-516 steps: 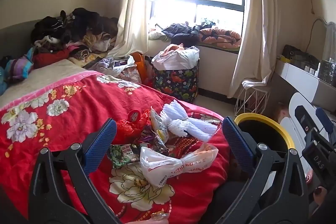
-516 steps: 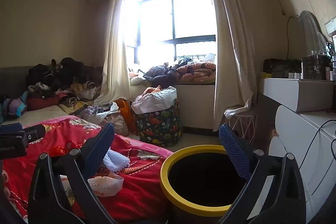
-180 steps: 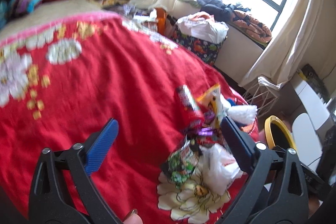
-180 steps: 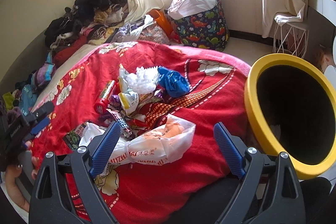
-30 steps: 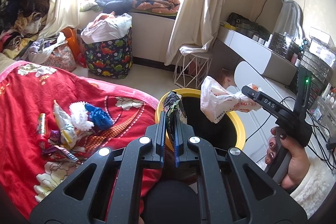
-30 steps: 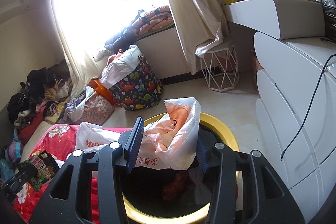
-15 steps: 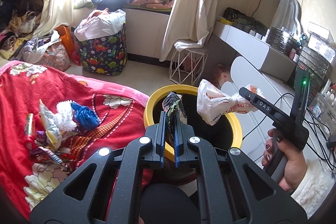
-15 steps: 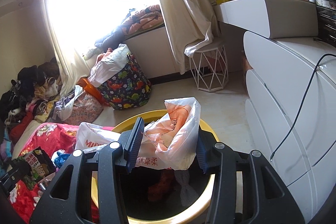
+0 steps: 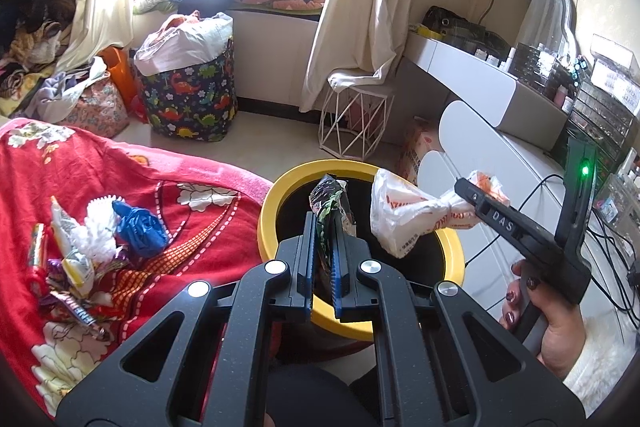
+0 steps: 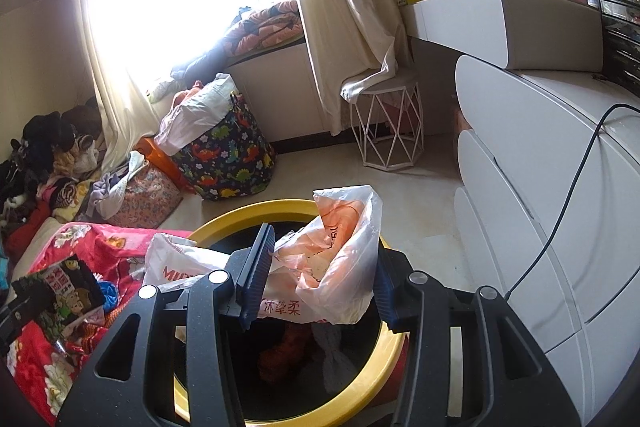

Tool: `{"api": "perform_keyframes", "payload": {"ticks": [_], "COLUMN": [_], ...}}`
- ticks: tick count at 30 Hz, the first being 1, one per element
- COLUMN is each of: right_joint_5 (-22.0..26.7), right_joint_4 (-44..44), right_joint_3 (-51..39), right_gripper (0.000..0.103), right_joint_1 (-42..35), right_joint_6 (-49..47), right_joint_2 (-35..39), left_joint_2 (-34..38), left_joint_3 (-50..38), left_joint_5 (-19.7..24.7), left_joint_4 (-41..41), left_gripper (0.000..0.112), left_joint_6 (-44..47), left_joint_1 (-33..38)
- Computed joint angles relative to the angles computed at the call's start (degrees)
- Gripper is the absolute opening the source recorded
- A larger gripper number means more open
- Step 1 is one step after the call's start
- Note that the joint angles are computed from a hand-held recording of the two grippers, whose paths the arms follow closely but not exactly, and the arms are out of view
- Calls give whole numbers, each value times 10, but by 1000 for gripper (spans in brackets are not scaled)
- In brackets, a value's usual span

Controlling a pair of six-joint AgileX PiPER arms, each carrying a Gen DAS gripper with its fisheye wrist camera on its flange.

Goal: Collect trash
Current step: 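Carry the green wrapper and white printed bag with both tools over the bin, then open both tools to drop the wrapper and printed bag into the bin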

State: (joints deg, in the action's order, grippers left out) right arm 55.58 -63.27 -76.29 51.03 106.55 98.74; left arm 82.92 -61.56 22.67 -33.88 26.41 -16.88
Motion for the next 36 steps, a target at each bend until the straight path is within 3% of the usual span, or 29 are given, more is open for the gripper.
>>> {"api": "perform_keyframes", "payload": {"ticks": [9, 16, 24, 28, 29, 30, 31, 33, 36], "right_joint_5": [-3, -32, -56, -76, -81, -83, -84, -80, -66], "right_joint_4": [15, 30, 43, 43, 46, 50, 51, 56, 73], "right_joint_3": [-12, -15, -12, 4, 8, 11, 16, 20, 13], "right_gripper": [43, 43, 45, 52, 56, 67, 71, 71, 74], "right_joint_1": [-3, -17, -23, -28, -31, -32, -32, -30, -26], "right_joint_6": [-35, -64, -75, -62, -59, -54, -45, -43, -69], "right_joint_2": [15, 21, 23, 13, 10, 7, 1, -7, -10], "left_joint_2": [54, 87, 146, 171, 176, 181, 188, 196, 196], "left_joint_3": [-61, -104, -188, -217, -221, -224, -231, -235, -224], "left_joint_5": [-7, -3, 24, 39, 44, 50, 62, 70, 76], "left_joint_4": [67, 105, 144, 132, 119, 101, 83, 67, 35], "left_gripper": [3, 3, 3, 3, 4, 4, 8, 42, 56], "left_joint_6": [-73, -114, -157, -153, -143, -127, -112, -101, -82], "left_joint_1": [-20, -32, -45, -45, -44, -41, -38, -35, -26]}}
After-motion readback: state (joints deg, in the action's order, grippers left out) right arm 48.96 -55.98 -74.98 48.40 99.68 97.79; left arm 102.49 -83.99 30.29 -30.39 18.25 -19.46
